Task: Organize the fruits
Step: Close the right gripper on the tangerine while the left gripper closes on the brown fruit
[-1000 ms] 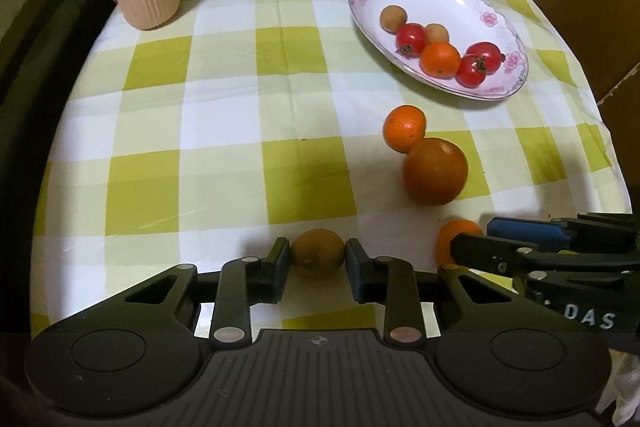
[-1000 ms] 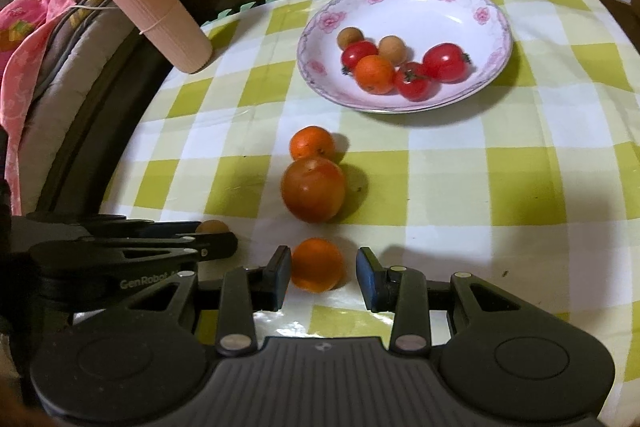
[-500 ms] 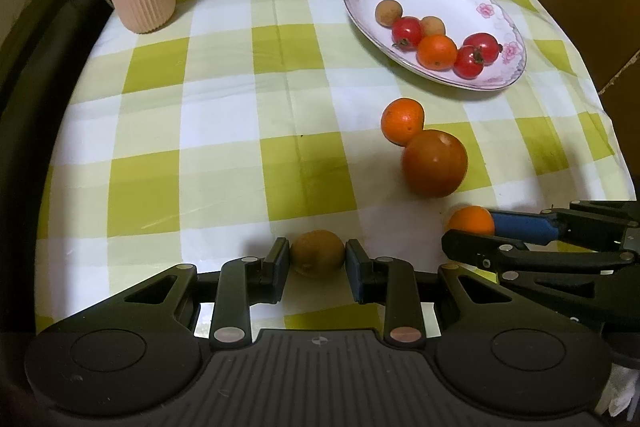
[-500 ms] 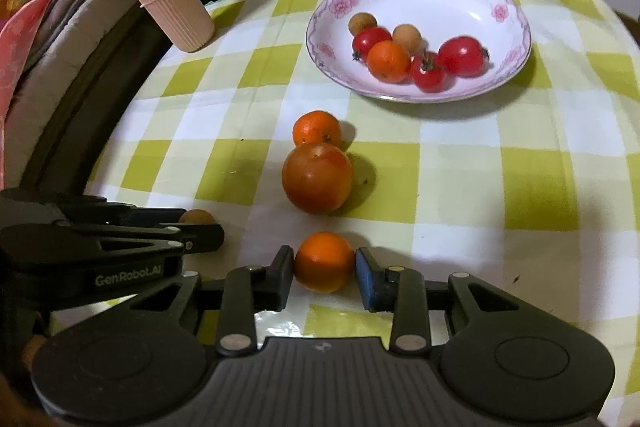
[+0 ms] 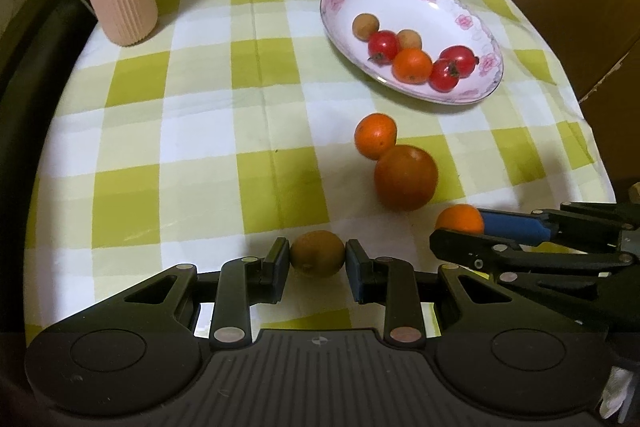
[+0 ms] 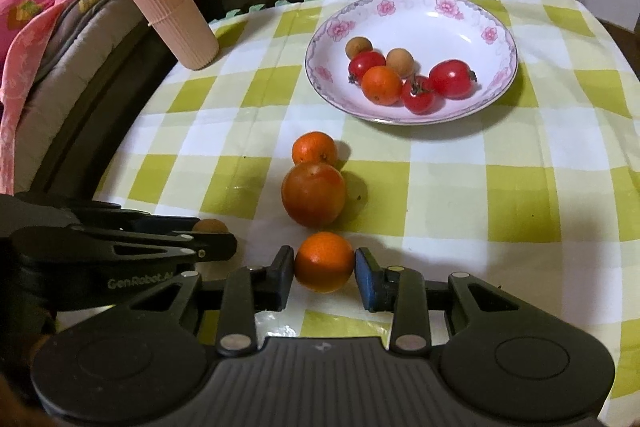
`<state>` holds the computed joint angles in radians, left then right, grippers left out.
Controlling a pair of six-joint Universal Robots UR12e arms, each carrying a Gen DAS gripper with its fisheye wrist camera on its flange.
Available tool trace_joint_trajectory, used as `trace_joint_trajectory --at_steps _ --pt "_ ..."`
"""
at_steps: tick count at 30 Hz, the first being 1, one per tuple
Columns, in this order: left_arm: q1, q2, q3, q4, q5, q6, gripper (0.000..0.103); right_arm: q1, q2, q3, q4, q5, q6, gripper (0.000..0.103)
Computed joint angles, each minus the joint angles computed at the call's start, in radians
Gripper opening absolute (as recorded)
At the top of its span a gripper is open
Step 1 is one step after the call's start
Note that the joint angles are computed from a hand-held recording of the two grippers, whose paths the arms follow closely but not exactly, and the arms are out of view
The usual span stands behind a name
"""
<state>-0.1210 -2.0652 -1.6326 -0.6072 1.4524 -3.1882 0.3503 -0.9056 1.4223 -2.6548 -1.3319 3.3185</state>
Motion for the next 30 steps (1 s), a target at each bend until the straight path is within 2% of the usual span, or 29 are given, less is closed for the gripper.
trace_joint_trajectory --at_steps 15,22,27,30 --pt "-0.006 -0.012 0.026 0.02 -0.023 0.003 0.038 -0.005 -0.005 0.002 -0.026 -0.006 0.029 0.032" --pt "-0.006 -0.018 0.031 0.016 -0.01 -0.003 0.039 -0.007 -0.004 -0.001 -0.028 -0.013 0.039 0.032" --pt "-0.006 -0.033 0.045 0.02 0.018 -0.025 0.047 -0.007 -0.004 0.0 -0.022 -0.013 0.048 0.032" --pt "-0.005 -0.038 0.05 0.002 0.017 -0.026 0.046 -0.008 -0.004 0.001 -0.023 -0.013 0.05 0.032"
